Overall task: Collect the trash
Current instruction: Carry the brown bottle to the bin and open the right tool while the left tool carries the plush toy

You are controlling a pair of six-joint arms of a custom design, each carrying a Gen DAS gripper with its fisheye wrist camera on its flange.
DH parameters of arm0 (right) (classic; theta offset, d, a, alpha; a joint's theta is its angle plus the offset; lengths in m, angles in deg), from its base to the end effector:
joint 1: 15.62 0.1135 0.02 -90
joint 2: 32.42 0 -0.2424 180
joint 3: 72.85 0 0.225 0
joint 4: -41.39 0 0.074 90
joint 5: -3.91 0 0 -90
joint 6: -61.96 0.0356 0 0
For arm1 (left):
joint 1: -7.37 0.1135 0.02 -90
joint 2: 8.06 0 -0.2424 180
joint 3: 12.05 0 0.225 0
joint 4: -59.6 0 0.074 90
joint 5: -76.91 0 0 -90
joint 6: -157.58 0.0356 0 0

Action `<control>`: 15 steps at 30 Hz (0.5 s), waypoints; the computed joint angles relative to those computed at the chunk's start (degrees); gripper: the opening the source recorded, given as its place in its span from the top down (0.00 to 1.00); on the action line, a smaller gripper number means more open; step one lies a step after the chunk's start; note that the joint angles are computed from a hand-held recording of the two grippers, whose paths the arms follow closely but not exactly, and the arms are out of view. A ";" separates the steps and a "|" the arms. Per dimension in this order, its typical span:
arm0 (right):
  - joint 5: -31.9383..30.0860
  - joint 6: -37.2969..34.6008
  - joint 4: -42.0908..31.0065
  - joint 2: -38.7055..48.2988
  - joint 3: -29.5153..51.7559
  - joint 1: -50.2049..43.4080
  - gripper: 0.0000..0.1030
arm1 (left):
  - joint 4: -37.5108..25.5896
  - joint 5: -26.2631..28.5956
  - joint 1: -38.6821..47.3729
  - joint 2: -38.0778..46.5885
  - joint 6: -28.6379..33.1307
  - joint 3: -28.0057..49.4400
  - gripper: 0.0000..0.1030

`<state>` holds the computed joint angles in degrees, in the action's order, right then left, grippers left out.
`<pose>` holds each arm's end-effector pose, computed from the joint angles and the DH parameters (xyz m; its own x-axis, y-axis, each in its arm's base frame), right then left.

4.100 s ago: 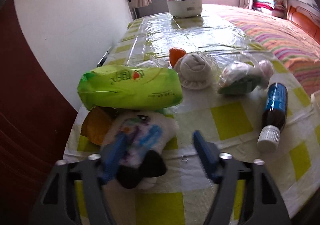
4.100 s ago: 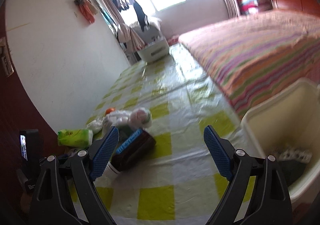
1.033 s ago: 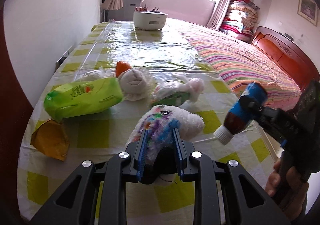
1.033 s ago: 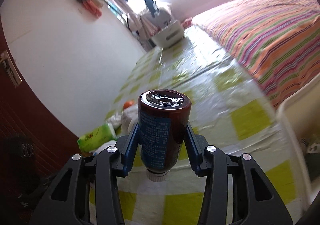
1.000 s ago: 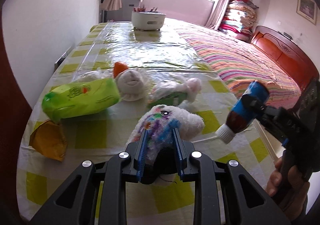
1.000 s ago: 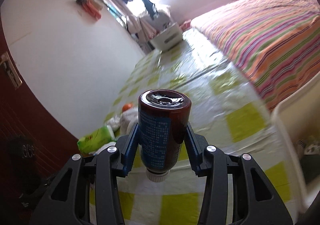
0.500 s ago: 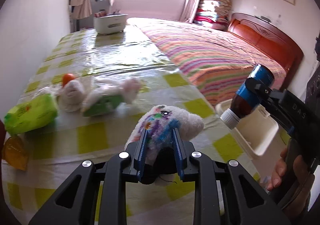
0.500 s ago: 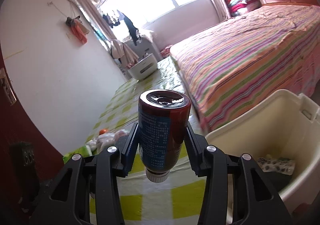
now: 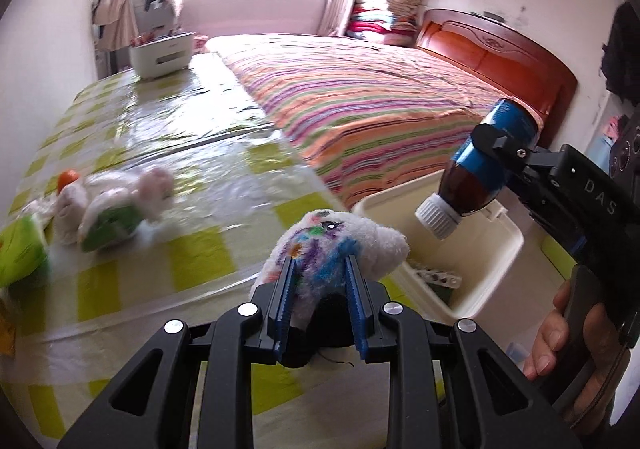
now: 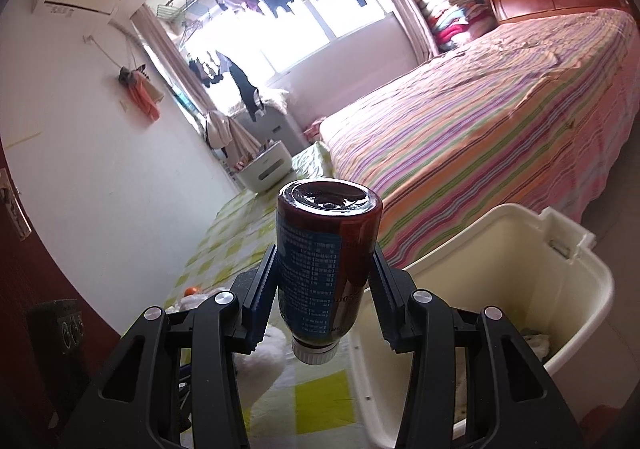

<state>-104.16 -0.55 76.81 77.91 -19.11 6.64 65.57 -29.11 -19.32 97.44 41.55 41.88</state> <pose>0.3000 0.1347 0.1140 -0.5863 0.2342 -0.7755 -0.4027 0.7464 0.5298 0.2728 -0.1261 0.0935 -0.6873 -0.1266 -0.7152 -0.0472 0.9904 -0.1299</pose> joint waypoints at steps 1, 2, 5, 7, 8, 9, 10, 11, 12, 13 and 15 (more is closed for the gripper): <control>-0.29 -0.16 0.24 -0.02 -0.21 -0.95 0.59 | -0.11 0.22 -0.46 0.76 0.19 1.19 0.76; -0.62 -0.29 0.90 0.05 -0.72 -1.98 0.59 | -0.28 0.21 -0.93 1.29 0.27 2.07 0.76; -1.92 -0.29 2.01 0.58 -1.25 -5.23 0.59 | -1.34 0.66 -2.36 3.64 1.18 6.09 0.76; -2.27 -0.52 2.35 0.63 -1.44 -6.92 0.59 | -2.01 1.18 -3.08 5.26 2.12 8.61 0.76; -2.09 -0.71 2.87 0.67 -1.70 -7.63 0.59 | -2.35 1.32 -3.46 6.23 2.54 10.01 0.76; -1.93 -1.30 2.49 0.44 -1.59 -8.53 0.59 | -2.76 1.50 -3.68 6.73 2.79 10.93 0.76; -1.38 -1.73 2.47 0.52 -1.53 -9.06 0.59 | -3.04 1.82 -3.82 7.41 3.07 11.92 0.76; -1.32 -1.71 2.72 0.79 -1.48 -9.70 0.59 | -3.20 2.13 -3.88 8.05 3.20 12.77 0.76; -1.62 -1.48 2.68 0.88 -1.37 -10.30 0.59 | -3.23 2.40 -3.92 8.49 3.21 13.30 0.76; -1.28 -1.42 2.43 1.10 -1.12 -10.34 0.59 | -3.32 2.79 -3.87 8.99 3.25 13.95 0.76; -0.71 -1.52 1.65 1.63 -0.33 -10.60 0.59 | -3.52 3.36 -3.77 9.82 3.34 15.02 0.76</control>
